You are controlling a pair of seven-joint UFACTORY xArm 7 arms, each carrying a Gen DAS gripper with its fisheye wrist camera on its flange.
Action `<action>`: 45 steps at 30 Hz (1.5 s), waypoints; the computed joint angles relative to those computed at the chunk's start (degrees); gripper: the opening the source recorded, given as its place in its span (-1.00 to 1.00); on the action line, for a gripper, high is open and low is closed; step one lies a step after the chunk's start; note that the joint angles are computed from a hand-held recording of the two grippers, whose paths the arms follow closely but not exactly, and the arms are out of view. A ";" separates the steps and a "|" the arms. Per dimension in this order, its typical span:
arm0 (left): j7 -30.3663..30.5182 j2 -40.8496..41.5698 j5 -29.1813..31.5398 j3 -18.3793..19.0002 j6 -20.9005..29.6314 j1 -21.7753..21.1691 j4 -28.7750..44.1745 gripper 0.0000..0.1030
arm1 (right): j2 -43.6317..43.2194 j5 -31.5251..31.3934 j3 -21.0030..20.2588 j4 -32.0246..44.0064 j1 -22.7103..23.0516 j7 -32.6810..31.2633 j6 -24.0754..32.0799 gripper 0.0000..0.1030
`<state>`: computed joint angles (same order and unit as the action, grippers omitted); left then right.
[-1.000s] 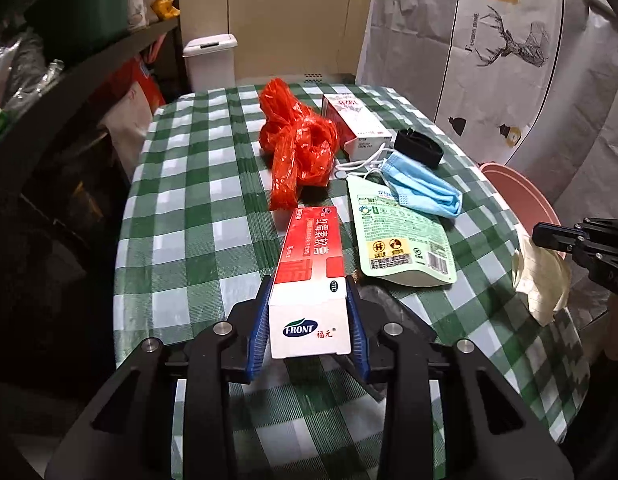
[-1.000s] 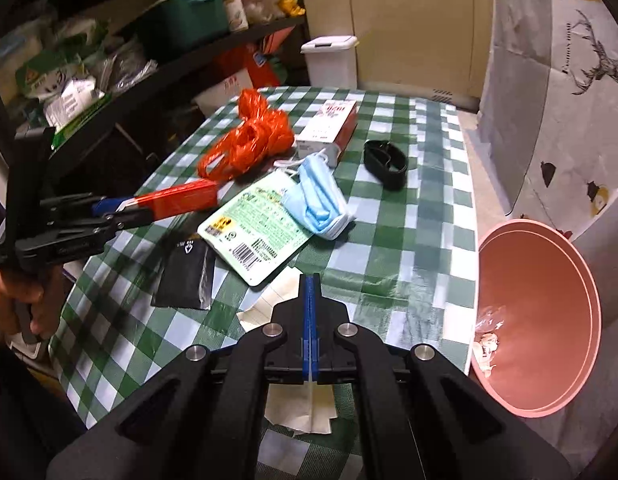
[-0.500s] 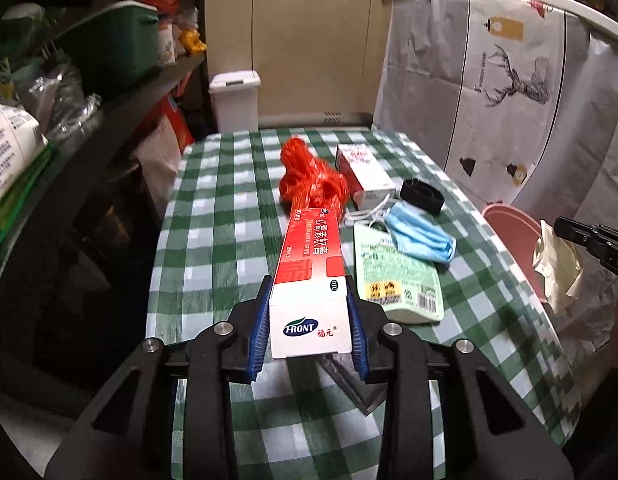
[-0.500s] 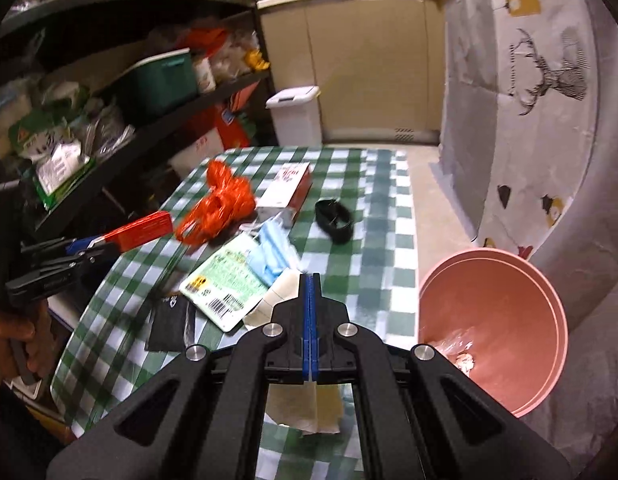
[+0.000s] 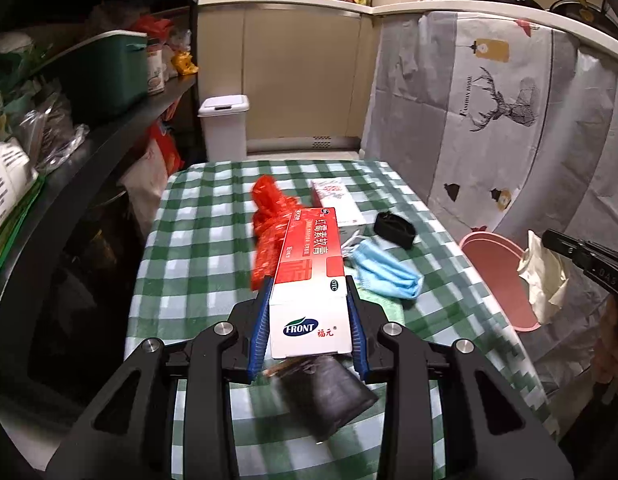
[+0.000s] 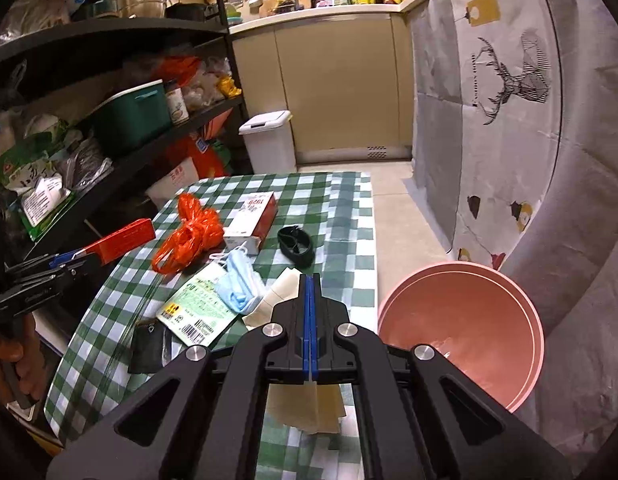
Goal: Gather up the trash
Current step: 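Carry the toothpaste box with the left gripper while the right gripper carries the napkin to the pink bin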
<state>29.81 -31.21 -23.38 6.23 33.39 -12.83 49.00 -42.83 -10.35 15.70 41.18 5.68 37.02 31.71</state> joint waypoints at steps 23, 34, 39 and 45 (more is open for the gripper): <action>-5.83 5.36 -3.17 -7.39 -4.51 -9.73 3.90 -0.36 | -8.30 0.43 -5.29 -6.07 -5.15 -3.22 1.10 -0.99; -8.24 9.85 -2.83 -10.65 -6.87 -12.98 5.89 -0.35 | -10.69 0.75 -7.75 -8.09 -10.45 -5.37 -0.18 -0.99; -9.33 11.97 -2.26 -12.07 -7.72 -14.05 6.76 -0.35 | -10.53 0.50 -7.81 -8.81 -12.09 -5.86 -0.83 -0.99; -10.04 14.61 -1.72 -13.56 -8.49 -15.20 7.80 -0.35 | -9.72 -0.80 -7.35 -9.06 -13.75 -6.51 -1.83 -0.99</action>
